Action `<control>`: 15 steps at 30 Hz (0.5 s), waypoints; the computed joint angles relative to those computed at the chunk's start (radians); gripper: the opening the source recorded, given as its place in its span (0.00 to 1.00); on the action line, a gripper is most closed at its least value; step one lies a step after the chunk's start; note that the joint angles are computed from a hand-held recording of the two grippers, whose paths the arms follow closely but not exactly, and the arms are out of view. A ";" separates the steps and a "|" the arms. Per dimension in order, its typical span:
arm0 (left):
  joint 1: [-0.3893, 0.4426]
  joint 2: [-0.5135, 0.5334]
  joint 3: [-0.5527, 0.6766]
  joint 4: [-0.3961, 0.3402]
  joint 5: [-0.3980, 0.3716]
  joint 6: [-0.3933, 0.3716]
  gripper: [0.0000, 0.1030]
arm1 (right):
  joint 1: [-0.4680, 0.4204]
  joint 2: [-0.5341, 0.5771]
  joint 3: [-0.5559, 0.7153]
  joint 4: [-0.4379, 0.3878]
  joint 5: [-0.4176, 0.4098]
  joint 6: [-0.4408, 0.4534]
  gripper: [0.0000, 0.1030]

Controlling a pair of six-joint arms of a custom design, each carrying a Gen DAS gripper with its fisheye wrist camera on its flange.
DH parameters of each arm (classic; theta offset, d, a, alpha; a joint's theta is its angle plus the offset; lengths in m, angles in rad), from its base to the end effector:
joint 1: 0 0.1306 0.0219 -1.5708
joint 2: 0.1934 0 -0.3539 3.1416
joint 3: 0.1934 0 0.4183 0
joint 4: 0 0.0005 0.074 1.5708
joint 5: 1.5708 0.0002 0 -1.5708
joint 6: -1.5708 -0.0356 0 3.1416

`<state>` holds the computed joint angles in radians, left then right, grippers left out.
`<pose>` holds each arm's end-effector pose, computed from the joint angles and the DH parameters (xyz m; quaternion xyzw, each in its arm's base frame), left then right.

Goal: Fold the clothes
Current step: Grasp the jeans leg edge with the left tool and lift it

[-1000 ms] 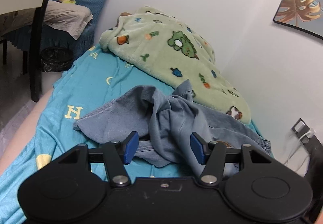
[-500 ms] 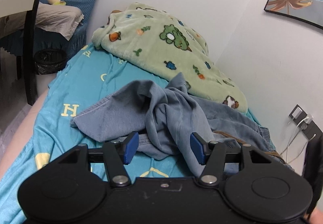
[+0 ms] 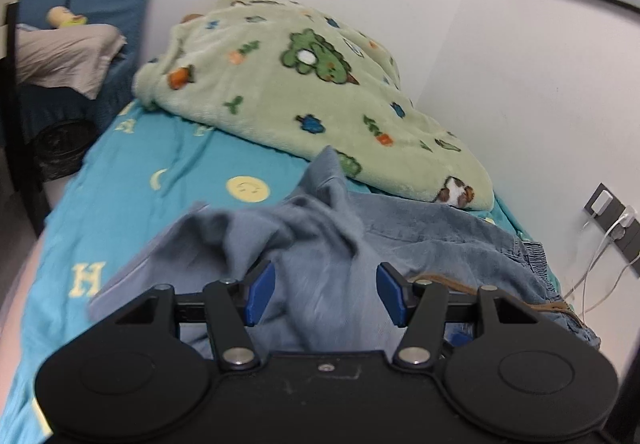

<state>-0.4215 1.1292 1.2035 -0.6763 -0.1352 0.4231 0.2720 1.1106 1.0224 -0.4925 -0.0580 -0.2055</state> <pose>0.4051 -0.1769 0.4427 -0.0322 0.8829 -0.1359 0.4483 0.4203 0.1188 0.3749 -0.0430 0.8786 0.1371 0.4554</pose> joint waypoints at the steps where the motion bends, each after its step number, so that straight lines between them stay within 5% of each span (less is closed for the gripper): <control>1: -0.002 0.034 0.024 0.008 0.006 -0.015 0.51 | -0.003 0.003 0.004 -0.006 0.031 0.003 0.38; 8: -0.004 0.275 0.197 -0.001 -0.013 -0.059 0.47 | -0.065 0.016 0.009 -0.013 0.048 -0.109 0.38; 15: 0.013 0.358 0.242 -0.042 -0.102 -0.022 0.07 | -0.087 0.055 0.014 0.007 -0.015 -0.133 0.38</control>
